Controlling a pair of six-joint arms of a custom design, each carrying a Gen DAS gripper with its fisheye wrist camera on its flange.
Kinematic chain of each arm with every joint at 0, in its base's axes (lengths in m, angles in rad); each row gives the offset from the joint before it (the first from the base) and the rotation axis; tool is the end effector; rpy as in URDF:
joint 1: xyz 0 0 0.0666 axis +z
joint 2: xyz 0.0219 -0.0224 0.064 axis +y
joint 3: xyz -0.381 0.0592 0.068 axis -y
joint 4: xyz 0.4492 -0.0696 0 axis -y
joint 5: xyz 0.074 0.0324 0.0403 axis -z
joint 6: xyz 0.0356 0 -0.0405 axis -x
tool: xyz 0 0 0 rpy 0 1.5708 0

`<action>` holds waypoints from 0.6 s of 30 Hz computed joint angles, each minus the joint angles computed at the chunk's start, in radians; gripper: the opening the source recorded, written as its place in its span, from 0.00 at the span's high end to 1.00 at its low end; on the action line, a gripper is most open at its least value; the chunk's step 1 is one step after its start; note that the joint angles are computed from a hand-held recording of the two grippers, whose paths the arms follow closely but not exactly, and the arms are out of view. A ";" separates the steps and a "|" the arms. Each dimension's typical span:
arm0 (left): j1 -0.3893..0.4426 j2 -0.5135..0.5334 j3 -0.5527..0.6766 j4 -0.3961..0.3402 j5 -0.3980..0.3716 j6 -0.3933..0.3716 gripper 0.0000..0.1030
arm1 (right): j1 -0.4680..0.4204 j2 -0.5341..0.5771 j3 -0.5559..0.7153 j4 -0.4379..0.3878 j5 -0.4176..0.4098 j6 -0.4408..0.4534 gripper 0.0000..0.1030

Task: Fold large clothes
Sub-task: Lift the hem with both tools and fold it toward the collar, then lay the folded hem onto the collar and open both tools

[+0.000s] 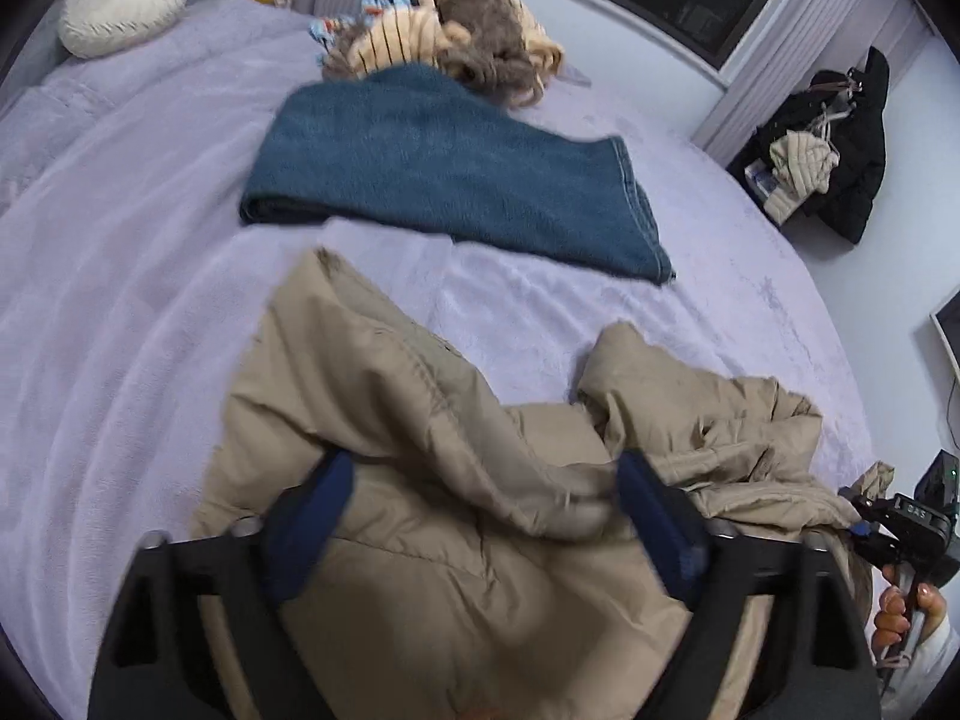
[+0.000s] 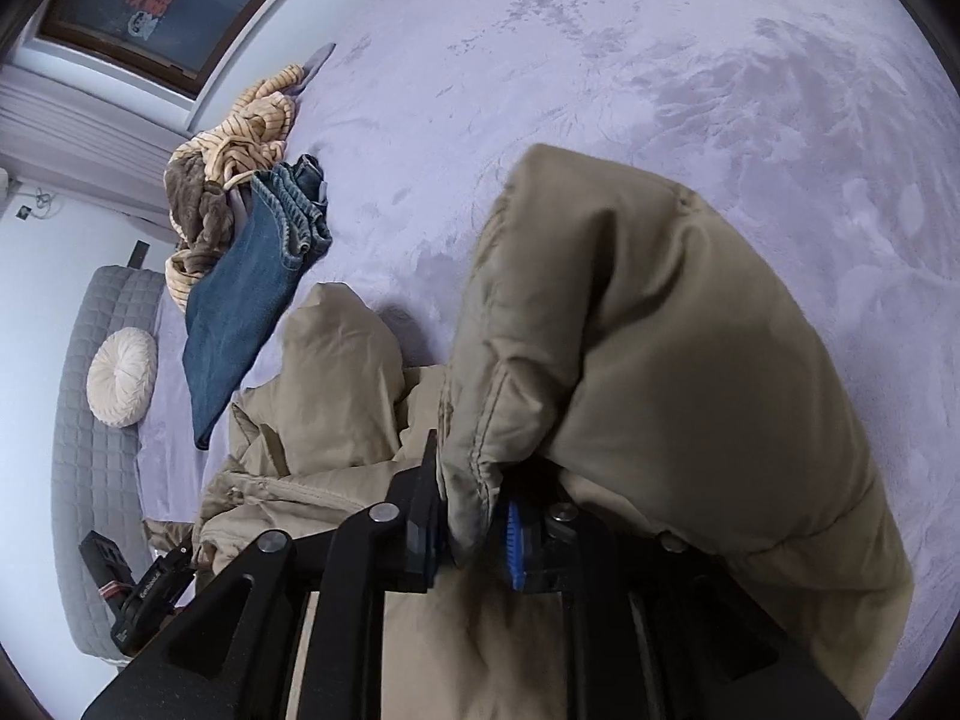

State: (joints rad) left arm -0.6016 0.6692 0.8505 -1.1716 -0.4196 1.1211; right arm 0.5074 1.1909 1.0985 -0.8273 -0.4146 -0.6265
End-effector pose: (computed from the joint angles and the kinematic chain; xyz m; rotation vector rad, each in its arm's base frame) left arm 0.2267 -0.1385 0.4121 -0.7788 2.3246 -0.2151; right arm 0.3913 0.2335 0.3833 -0.0301 2.6566 0.9506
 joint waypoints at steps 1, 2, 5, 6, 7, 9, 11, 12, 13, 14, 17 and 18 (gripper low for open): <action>-0.017 -0.010 0.012 -0.014 -0.037 0.003 0.04 | -0.001 -0.018 0.000 0.003 0.004 0.011 0.43; -0.025 -0.014 0.027 -0.035 -0.049 0.001 0.04 | 0.000 -0.037 -0.001 0.008 0.023 0.017 0.27; -0.030 -0.006 0.050 -0.035 -0.035 -0.030 0.06 | 0.014 -0.073 0.011 -0.006 0.057 0.051 0.27; -0.025 0.004 0.051 -0.009 0.002 -0.063 0.19 | 0.023 -0.076 0.013 -0.011 0.056 0.059 0.41; -0.023 0.028 0.051 0.025 0.047 -0.105 0.37 | 0.042 -0.067 0.021 -0.035 0.054 0.082 0.54; -0.032 0.092 0.059 0.073 0.090 -0.161 0.52 | 0.084 -0.027 0.042 -0.078 0.082 0.143 0.79; -0.050 0.177 0.069 0.125 0.114 -0.206 0.60 | 0.122 0.013 0.050 -0.080 0.121 0.179 0.81; -0.057 0.220 0.077 0.139 0.113 -0.223 0.60 | 0.134 0.030 0.051 -0.073 0.142 0.195 0.82; -0.059 0.271 0.087 0.146 0.091 -0.237 0.60 | 0.145 0.051 0.054 -0.059 0.176 0.215 0.82; -0.059 0.306 0.094 0.153 0.076 -0.243 0.60 | 0.152 0.075 0.060 -0.045 0.213 0.232 0.87; -0.012 0.355 0.091 0.211 0.081 -0.252 0.60 | 0.140 0.144 0.090 -0.015 0.229 0.256 0.88; 0.008 0.365 0.092 0.226 0.096 -0.255 0.60 | 0.135 0.162 0.099 -0.007 0.227 0.261 0.89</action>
